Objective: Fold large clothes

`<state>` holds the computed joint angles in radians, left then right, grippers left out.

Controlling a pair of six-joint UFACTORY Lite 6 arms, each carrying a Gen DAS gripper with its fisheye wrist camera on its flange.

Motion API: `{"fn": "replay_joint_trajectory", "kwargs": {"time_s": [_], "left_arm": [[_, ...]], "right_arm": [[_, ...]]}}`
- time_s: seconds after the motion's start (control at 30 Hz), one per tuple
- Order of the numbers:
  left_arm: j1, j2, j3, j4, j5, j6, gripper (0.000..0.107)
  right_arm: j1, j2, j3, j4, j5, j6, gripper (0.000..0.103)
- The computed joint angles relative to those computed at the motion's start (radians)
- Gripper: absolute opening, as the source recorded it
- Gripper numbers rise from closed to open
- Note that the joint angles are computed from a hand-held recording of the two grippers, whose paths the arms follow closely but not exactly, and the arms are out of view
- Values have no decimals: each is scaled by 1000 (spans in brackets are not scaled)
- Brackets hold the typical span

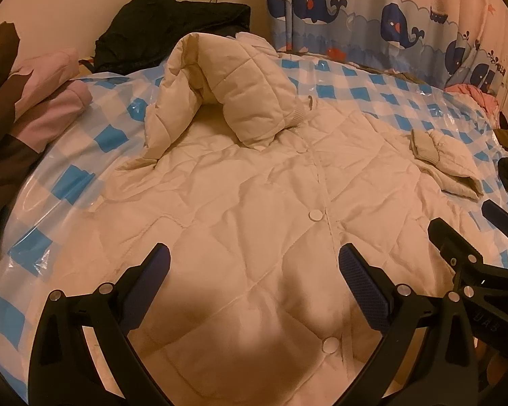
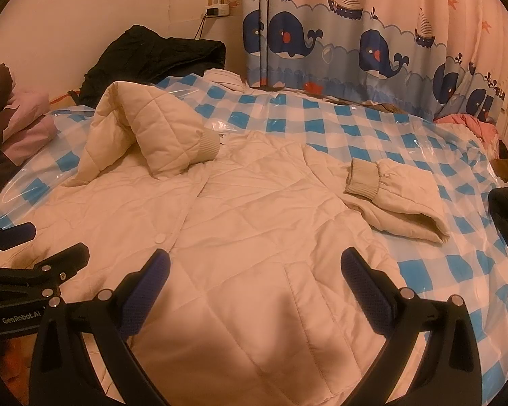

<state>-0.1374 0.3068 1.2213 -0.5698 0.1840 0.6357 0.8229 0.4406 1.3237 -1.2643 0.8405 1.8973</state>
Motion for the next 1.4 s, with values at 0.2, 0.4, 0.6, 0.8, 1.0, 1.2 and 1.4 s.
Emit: {"fn": "replay_joint_trajectory", "kwargs": {"time_s": [0.2, 0.4, 0.6, 0.8, 1.0, 1.2, 1.4], "left_arm": [[-4, 5, 3, -3, 0, -3, 96], [-13, 11, 11, 18, -4, -37, 96], [-15, 12, 16, 28, -2, -51, 96], [-17, 14, 16, 28, -2, -53, 96], [-23, 26, 36, 56, 3, -103, 96], [-13, 89, 140, 87, 44, -190, 96], [1, 145, 211, 29, 102, -166, 96]], "right_arm": [[-2, -12, -16, -3, -5, 5, 97], [-5, -16, -21, -4, -7, 4, 97], [-6, -22, -30, -6, -8, 7, 97], [-5, -34, -48, -9, -6, 13, 97], [-24, -84, -124, -35, -10, 32, 97], [-136, -229, -223, -66, 11, -70, 97], [-511, -165, -153, -17, -239, -419, 97]]}}
